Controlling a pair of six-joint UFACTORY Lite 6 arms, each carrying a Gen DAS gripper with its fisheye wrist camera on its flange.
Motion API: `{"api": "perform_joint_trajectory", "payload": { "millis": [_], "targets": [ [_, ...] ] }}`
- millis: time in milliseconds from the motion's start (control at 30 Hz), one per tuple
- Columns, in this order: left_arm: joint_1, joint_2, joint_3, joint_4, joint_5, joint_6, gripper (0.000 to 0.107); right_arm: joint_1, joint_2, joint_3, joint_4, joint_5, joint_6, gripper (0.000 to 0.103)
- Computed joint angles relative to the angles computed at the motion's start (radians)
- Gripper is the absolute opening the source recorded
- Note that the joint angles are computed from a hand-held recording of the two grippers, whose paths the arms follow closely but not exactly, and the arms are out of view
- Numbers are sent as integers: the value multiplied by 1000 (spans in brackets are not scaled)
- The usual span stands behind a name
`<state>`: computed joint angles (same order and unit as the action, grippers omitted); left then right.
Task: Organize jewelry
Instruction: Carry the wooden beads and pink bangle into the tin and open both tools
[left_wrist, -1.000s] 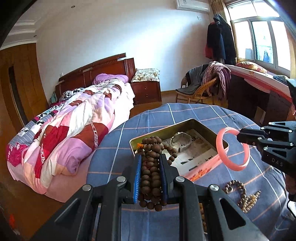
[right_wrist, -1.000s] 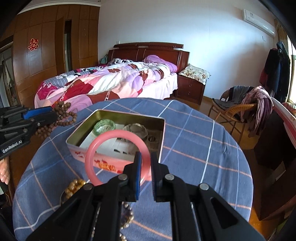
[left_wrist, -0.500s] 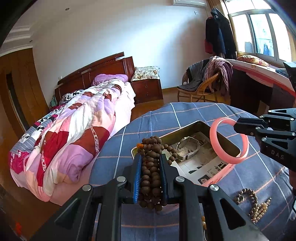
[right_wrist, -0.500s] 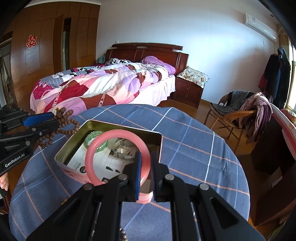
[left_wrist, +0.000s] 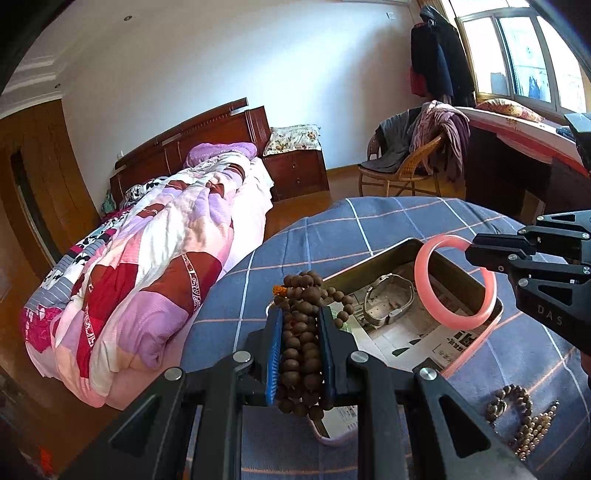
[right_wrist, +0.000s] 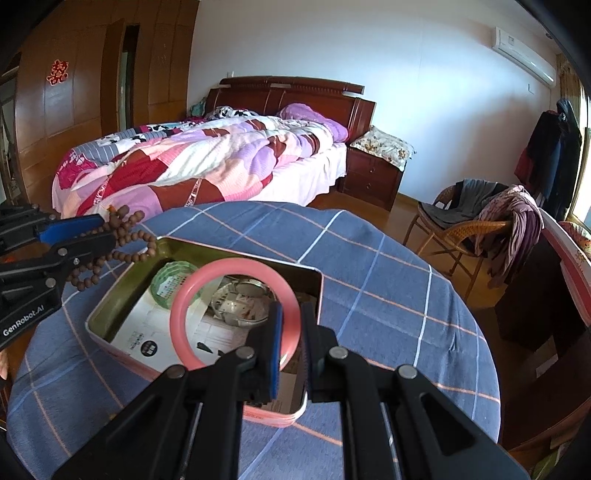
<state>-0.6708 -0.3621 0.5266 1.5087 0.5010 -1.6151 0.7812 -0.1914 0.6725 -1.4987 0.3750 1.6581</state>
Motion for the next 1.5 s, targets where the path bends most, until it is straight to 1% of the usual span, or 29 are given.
{"api": "perform_joint_trajectory", "payload": {
  "millis": [467, 900, 1133, 1233, 1267, 1333, 1367, 1400, 1433, 1467, 1500],
  "targets": [
    [45, 171, 61, 105, -41, -100, 19, -38, 123, 62, -14, -24, 11, 12],
    [75, 236, 72, 156, -64, -147, 19, -38, 172, 87, 33, -27, -38, 12],
    [69, 254, 80, 172, -56, -165, 19, -50, 185, 96, 56, -42, -66, 13],
    [71, 251, 73, 191, -50, -185, 19, -50, 181, 90, 36, -51, -41, 13],
    [66, 253, 73, 194, -39, -191, 20, -51, 180, 87, 29, -49, -30, 13],
    [61, 247, 67, 208, -29, -208, 20, -55, 178, 83, 32, -62, -30, 18],
    [61, 247, 67, 205, -28, -205, 24, -57, 170, 75, 34, -68, -31, 25],
    [57, 247, 67, 195, -18, -198, 35, -55, 160, 66, 32, -69, -26, 35],
    [48, 242, 63, 184, -1, -193, 44, -57, 147, 55, 19, -79, -14, 37],
    [30, 227, 50, 186, 32, -202, 63, -54, 132, 42, 12, -83, -4, 38],
    [20, 214, 37, 199, 53, -219, 72, -43, 123, 34, 17, -63, -4, 38]
  ]
}}
